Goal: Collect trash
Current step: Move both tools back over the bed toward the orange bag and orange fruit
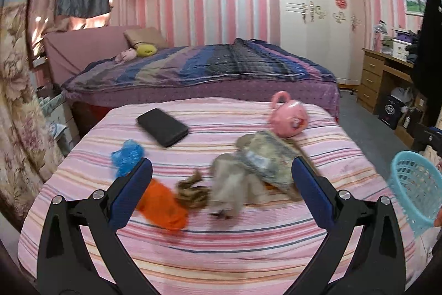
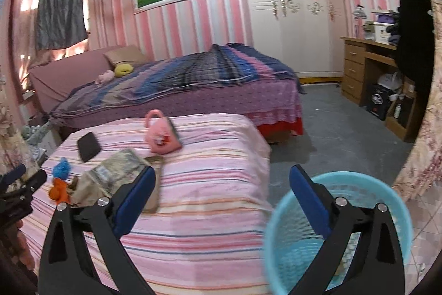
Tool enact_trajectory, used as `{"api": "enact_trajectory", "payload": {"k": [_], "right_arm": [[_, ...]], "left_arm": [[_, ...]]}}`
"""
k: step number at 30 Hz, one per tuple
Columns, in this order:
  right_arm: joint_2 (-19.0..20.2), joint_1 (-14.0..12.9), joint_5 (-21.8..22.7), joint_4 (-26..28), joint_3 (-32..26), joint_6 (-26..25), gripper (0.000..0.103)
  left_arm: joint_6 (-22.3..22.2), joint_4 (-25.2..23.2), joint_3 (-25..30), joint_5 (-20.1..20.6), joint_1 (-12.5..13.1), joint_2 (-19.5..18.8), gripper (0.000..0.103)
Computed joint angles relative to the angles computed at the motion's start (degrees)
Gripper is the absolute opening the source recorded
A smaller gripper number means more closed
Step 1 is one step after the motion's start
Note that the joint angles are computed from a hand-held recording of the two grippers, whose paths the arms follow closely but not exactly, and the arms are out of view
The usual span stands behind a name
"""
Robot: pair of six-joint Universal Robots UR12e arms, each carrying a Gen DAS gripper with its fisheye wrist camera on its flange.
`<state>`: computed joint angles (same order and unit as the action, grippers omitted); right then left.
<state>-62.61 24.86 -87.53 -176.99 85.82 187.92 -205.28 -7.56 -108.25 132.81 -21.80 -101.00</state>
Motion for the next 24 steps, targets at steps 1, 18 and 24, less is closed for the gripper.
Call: {"api": "enact_trajectory", "payload": {"k": [1, 18, 24], "right_arm": [[0.3, 0.3, -0.1, 0.2, -0.4, 0.0, 0.095], [6.4, 3.8, -3.3, 5.5, -7.5, -4.9, 0.095], [7.1, 4.1, -5.6, 6.7, -8.3, -7.5, 0.095]], "left_arm": [[-0.9, -0.1, -0.8, -0.3, 0.6, 0.5, 0.098], [-9.1, -6.5, -7.0, -5.5, 7.3, 4.6, 0.097], [-11.3, -5.7, -8.6, -8.2, 8.8, 5.3, 0.097]]}}
